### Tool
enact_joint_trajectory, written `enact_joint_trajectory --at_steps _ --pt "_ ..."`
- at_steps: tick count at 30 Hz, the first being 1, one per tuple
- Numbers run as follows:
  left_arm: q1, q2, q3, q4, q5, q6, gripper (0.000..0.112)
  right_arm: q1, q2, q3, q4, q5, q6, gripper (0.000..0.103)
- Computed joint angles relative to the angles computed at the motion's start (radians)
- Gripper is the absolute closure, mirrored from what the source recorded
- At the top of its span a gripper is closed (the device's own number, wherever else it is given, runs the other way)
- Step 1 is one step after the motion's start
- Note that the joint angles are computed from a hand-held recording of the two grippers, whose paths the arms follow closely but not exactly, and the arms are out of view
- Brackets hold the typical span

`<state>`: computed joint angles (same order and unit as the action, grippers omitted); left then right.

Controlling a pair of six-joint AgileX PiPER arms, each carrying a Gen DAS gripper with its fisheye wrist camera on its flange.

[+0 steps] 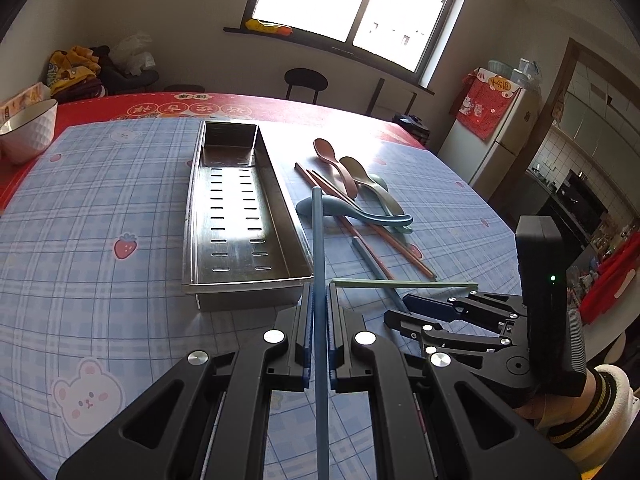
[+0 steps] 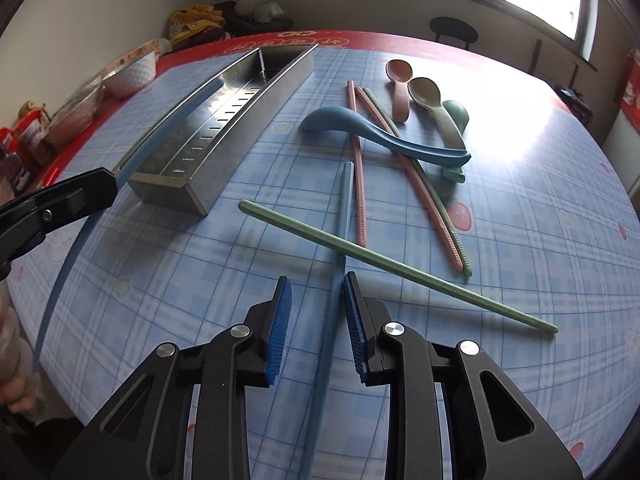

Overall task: Organize utensils
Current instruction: 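Grasp a green chopstick with the right gripper while the left gripper holds the blue chopstick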

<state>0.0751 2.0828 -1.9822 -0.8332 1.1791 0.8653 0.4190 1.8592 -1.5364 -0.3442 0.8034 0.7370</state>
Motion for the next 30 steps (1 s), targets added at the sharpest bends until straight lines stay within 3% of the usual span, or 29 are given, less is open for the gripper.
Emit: enact_joint_trajectory --at_steps 2,4,8,14,19,22,30 --pt "0.008 0.005 -0.008 -0.005 0.003 -0.004 0.106 -0.005 0.006 -0.007 0.001 -0.006 0.001 0.083" --pt "0.013 0.009 -0.015 -0.007 0.004 -0.01 0.106 -0.02 0.013 -0.013 0.029 -0.025 -0.022 0.095" --pt "0.023 0.015 -0.021 -0.01 0.005 -0.018 0.106 -0.053 0.039 -0.051 0.087 -0.041 -0.057 0.097" --pt "0.036 0.008 -0.015 -0.006 -0.001 -0.022 0.106 -0.178 0.005 0.009 0.402 -0.161 -0.214 0.097" --pt "0.037 0.015 -0.028 -0.004 -0.001 -0.033 0.106 -0.157 0.04 -0.054 0.299 -0.071 -0.21 0.097" --pt "0.032 0.015 -0.029 -0.002 0.001 -0.034 0.106 -0.149 0.053 -0.1 0.327 -0.014 -0.287 0.095" --pt "0.028 0.029 -0.053 0.004 0.006 -0.044 0.106 -0.139 0.033 -0.181 0.193 0.11 -0.41 0.095"
